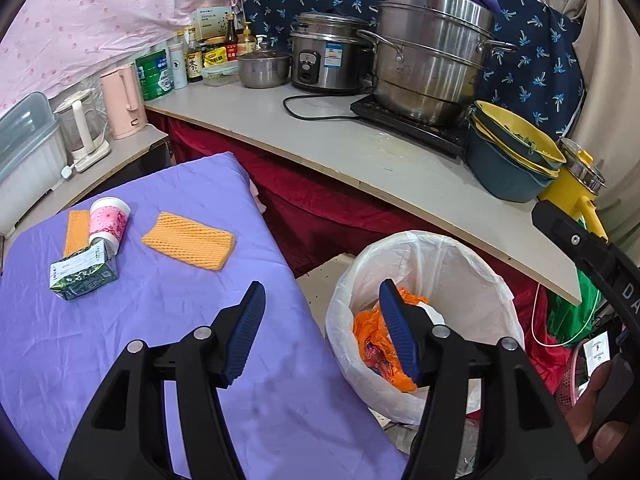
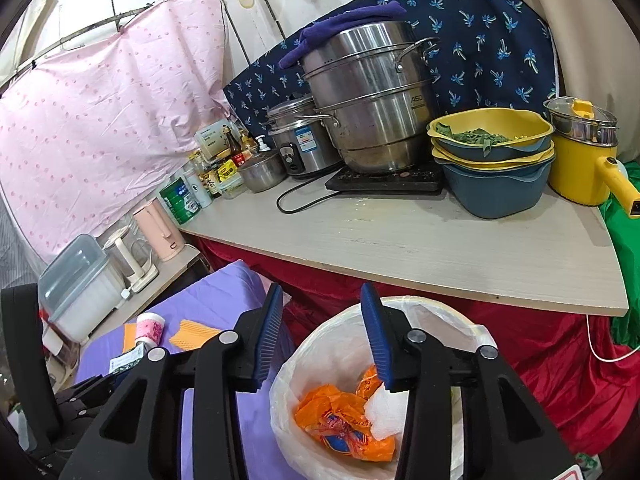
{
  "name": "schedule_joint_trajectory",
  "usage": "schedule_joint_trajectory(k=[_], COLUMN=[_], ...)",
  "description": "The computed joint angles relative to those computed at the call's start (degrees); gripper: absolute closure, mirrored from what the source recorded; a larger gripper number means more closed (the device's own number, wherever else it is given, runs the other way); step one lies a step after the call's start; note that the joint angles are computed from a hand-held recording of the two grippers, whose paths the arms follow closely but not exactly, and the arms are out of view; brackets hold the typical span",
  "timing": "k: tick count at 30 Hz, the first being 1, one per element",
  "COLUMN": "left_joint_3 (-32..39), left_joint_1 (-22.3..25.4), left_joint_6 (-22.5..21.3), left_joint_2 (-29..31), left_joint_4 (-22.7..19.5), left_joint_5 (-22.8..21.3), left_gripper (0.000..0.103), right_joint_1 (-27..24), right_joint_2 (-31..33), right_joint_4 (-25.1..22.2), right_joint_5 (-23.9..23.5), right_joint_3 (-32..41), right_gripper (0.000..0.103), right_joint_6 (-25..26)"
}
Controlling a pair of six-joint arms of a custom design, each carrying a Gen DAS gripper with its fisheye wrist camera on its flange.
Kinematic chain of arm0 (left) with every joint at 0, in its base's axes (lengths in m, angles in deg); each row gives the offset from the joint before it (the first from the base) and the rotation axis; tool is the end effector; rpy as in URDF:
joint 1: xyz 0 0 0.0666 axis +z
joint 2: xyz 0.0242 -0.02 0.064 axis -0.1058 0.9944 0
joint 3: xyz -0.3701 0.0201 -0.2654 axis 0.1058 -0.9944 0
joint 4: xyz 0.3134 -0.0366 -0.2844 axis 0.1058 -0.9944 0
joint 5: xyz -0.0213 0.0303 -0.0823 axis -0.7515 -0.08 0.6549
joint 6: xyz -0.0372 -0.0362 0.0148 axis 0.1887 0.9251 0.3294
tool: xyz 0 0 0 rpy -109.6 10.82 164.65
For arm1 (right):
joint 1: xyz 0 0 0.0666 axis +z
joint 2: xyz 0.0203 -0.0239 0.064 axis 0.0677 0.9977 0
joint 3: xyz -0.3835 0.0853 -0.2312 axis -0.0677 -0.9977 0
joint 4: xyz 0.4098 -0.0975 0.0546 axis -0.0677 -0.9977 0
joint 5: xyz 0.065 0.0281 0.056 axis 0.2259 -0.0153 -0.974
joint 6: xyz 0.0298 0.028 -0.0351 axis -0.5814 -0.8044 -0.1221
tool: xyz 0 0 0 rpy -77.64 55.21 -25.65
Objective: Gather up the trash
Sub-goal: 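Move both open tools back toward the milk carton and orange pads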
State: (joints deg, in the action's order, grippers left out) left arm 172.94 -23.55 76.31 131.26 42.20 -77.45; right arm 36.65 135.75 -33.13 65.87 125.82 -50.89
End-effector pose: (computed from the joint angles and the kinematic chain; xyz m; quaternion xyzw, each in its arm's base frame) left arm 0.5332 -0.1598 0.4933 -0.0702 0.9226 -0.0179 0.3789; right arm 0.5512 0.3480 0.4947 -0.0003 0.8643 0.1960 0.4632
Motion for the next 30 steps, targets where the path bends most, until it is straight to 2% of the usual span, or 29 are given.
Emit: schedule_joint_trajectory(k=[7,15,25,30], left_joint_3=[-1.8,-4.8,-8.5,-10.5], left_joint_1=[1.3,3.5,7.5,9.8], left_joint_6=[0.6,0.9,1.5,1.6], left_joint_2=[-1.9,-4.6,-7.8,-9.5], left_joint_4=[0.3,0.8,0.8,1.1], left_joint_5=[-1.1,-2.1,-1.8,-1.9], left_gripper=[0.038,0.033,0.032,0.027], right_joint_1=[1.6,4.0,7.1,8.8], right_joint_2=[0.5,1.5,3.5,4.7], right_joint_4=[-0.4,-0.9,-2.4,-3.0], right_joint_5=[0.4,0.0,-0.1,0.4], right_joint_3=[0.6,1.8,4.1,5.6], right_gripper=[0.053,0.049,0.047,0.040], right_joint_6=[0.3,0.9,1.4,1.6])
